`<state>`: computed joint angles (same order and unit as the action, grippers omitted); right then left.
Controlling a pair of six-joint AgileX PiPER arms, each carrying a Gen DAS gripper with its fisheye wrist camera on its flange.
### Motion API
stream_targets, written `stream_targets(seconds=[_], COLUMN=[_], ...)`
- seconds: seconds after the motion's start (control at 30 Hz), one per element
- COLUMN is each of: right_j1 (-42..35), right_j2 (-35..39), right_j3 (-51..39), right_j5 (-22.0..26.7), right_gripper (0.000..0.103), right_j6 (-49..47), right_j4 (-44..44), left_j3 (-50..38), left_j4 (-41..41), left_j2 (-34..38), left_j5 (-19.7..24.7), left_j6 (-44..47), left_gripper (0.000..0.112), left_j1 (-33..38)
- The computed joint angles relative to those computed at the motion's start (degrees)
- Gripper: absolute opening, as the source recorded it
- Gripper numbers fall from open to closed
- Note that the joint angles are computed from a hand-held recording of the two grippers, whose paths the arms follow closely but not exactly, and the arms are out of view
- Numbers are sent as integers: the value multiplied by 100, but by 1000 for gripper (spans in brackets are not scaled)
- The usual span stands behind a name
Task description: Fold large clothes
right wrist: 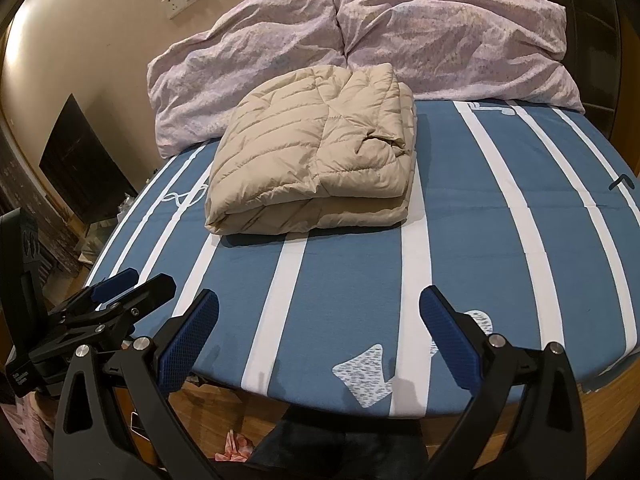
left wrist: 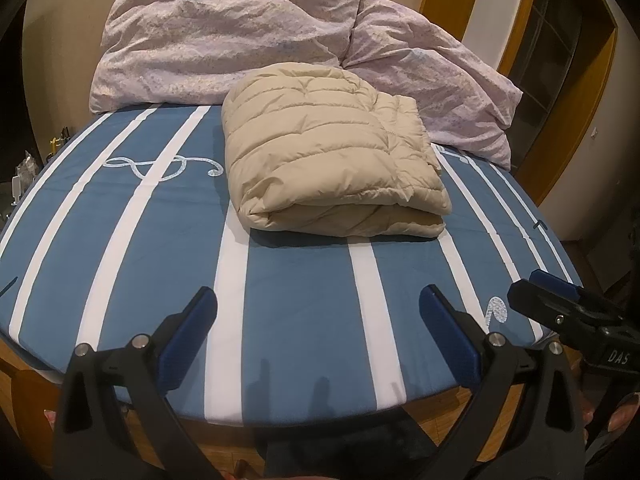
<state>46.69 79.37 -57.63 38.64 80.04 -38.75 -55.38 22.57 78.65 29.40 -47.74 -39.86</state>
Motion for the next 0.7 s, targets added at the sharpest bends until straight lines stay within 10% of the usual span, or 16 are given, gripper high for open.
stream_targets(seconds=[0.7], right_j1=[-42], right_j2=[103], right_j3=[-36], right_j5=[-101], right_gripper=[102], right_j6=[-1], right_j4=[59], left_j3=[22], left_j4=[-103], left_j2=[59], left_j5=[-113], left_j6=[142], left_gripper=[100], left_j1=[106])
